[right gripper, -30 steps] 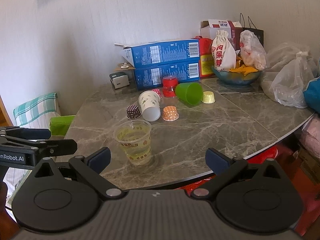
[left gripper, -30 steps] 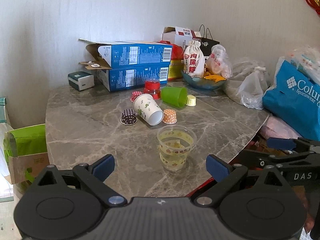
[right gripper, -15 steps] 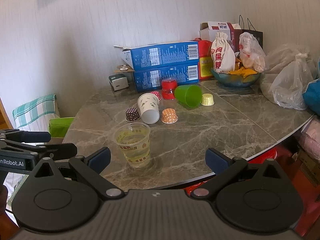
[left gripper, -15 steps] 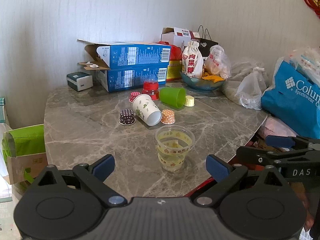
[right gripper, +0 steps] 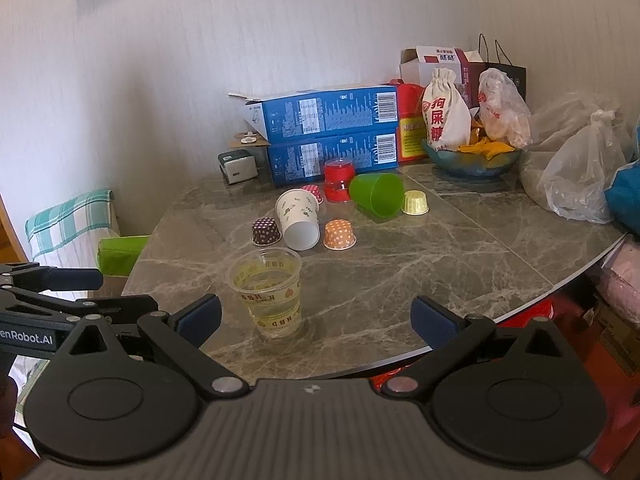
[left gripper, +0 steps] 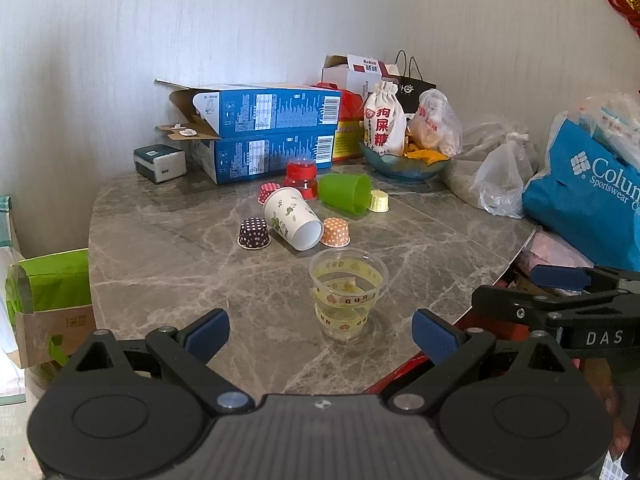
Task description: Flip cup upright
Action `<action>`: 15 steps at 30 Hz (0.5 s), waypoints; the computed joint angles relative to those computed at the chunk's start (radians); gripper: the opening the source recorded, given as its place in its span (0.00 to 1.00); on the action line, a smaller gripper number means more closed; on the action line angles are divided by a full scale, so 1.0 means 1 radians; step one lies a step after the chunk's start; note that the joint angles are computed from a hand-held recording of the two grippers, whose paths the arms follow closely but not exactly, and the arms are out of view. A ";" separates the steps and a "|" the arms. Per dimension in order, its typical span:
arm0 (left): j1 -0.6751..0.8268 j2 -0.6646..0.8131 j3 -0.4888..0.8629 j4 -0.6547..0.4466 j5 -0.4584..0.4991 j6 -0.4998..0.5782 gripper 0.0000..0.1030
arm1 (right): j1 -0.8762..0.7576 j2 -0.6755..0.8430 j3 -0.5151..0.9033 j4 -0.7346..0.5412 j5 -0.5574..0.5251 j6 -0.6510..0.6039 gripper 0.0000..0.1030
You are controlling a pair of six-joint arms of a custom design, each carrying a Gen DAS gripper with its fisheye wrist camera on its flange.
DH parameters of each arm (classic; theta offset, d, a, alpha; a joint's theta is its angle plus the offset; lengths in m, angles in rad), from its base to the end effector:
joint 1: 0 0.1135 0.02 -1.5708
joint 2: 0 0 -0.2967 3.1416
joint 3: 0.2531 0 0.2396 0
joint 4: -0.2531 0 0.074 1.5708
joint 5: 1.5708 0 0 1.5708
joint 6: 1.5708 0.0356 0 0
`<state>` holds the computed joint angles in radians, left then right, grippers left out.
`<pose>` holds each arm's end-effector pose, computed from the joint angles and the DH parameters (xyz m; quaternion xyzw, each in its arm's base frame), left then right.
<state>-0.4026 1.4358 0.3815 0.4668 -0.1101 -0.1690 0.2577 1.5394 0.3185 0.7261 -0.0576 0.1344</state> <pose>0.2204 -0.0896 0.1748 0.0768 0.8772 -0.0864 0.4659 0.2344 0.0639 0.1607 -0.0676 0.8558 0.1240 0.4976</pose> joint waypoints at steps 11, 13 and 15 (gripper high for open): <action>0.002 0.008 0.000 0.015 -0.002 0.001 0.96 | 0.008 0.017 0.005 0.005 0.004 -0.002 0.99; 0.004 0.014 0.002 0.018 -0.001 0.001 0.96 | 0.006 0.020 0.009 0.001 0.004 -0.004 0.99; 0.007 0.024 0.003 0.024 0.004 0.001 0.96 | 0.009 0.021 0.007 0.005 0.008 -0.001 0.99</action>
